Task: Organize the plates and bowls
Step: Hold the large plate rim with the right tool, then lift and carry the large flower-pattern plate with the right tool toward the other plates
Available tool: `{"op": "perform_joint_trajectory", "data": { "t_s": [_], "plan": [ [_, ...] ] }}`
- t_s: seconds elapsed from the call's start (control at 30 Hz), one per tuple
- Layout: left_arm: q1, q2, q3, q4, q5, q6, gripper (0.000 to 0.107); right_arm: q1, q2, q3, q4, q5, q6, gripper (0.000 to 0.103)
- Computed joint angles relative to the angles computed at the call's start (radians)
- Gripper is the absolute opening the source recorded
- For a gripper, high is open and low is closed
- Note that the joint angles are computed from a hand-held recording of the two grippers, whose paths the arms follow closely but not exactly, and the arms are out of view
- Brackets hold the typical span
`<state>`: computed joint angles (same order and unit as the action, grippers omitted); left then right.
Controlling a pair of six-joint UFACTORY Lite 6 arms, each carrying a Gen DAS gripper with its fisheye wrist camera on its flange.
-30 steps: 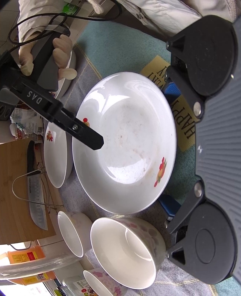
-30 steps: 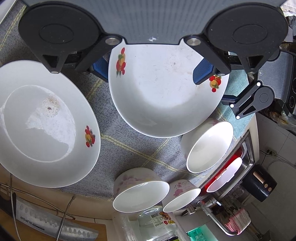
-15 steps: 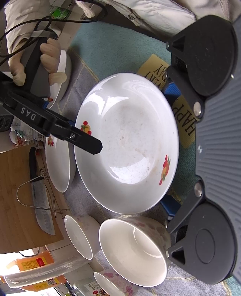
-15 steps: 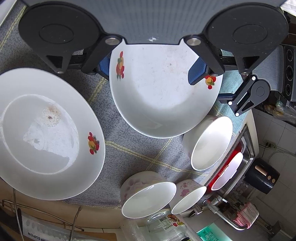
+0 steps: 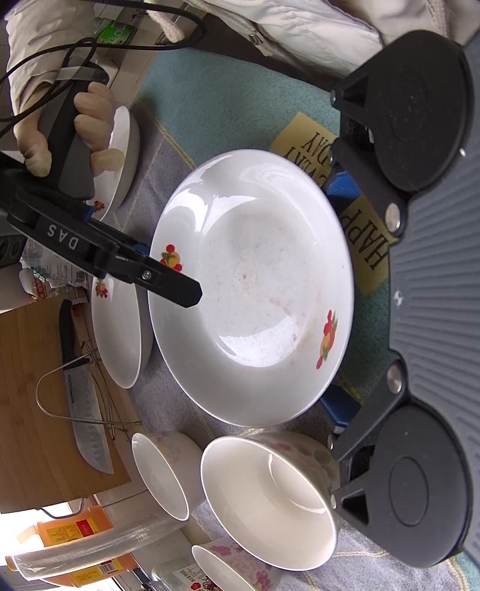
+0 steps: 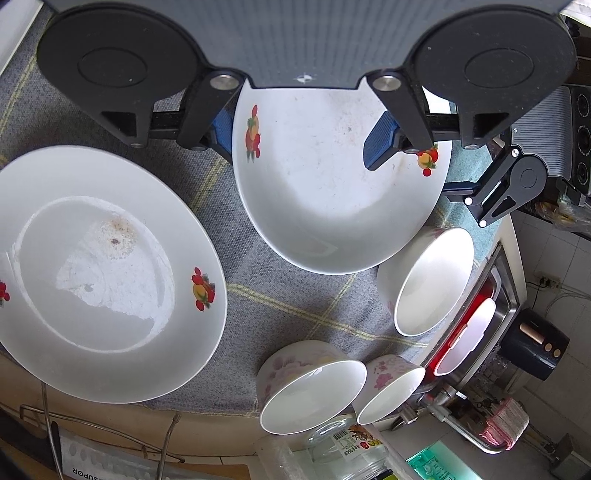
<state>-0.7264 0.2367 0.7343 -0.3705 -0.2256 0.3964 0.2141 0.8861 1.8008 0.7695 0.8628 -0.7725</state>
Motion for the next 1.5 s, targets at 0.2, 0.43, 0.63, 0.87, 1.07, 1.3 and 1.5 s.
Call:
{"op": "perform_joint_trajectory", "data": {
  "t_s": [0.2, 0.43, 0.63, 0.87, 1.07, 1.3, 1.5],
  "plan": [
    [-0.004, -0.008, 0.001, -0.008, 0.006, 0.018, 0.097, 0.002, -0.019, -0.029, 0.004, -0.014, -0.008, 0.076],
    [-0.001, -0.026, 0.004, 0.027, 0.024, 0.001, 0.097, 0.000, -0.062, -0.078, 0.002, -0.031, -0.012, 0.076],
    [0.001, -0.044, 0.015, 0.066, 0.048, -0.018, 0.097, -0.010, -0.104, -0.129, 0.020, -0.050, -0.020, 0.076],
    [0.014, -0.053, 0.043, 0.236, 0.080, -0.133, 0.097, -0.026, -0.201, -0.256, 0.058, -0.108, -0.046, 0.076],
    [0.028, -0.031, 0.094, 0.546, 0.101, -0.386, 0.097, -0.046, -0.279, -0.356, 0.095, -0.153, -0.063, 0.076],
    [0.023, 0.015, 0.172, 0.910, 0.123, -0.716, 0.097, -0.091, -0.351, -0.447, 0.120, -0.174, -0.099, 0.076],
    [0.010, 0.082, 0.273, 1.150, 0.142, -0.949, 0.097, -0.142, -0.394, -0.482, 0.129, -0.165, -0.133, 0.076]
  ]
}}
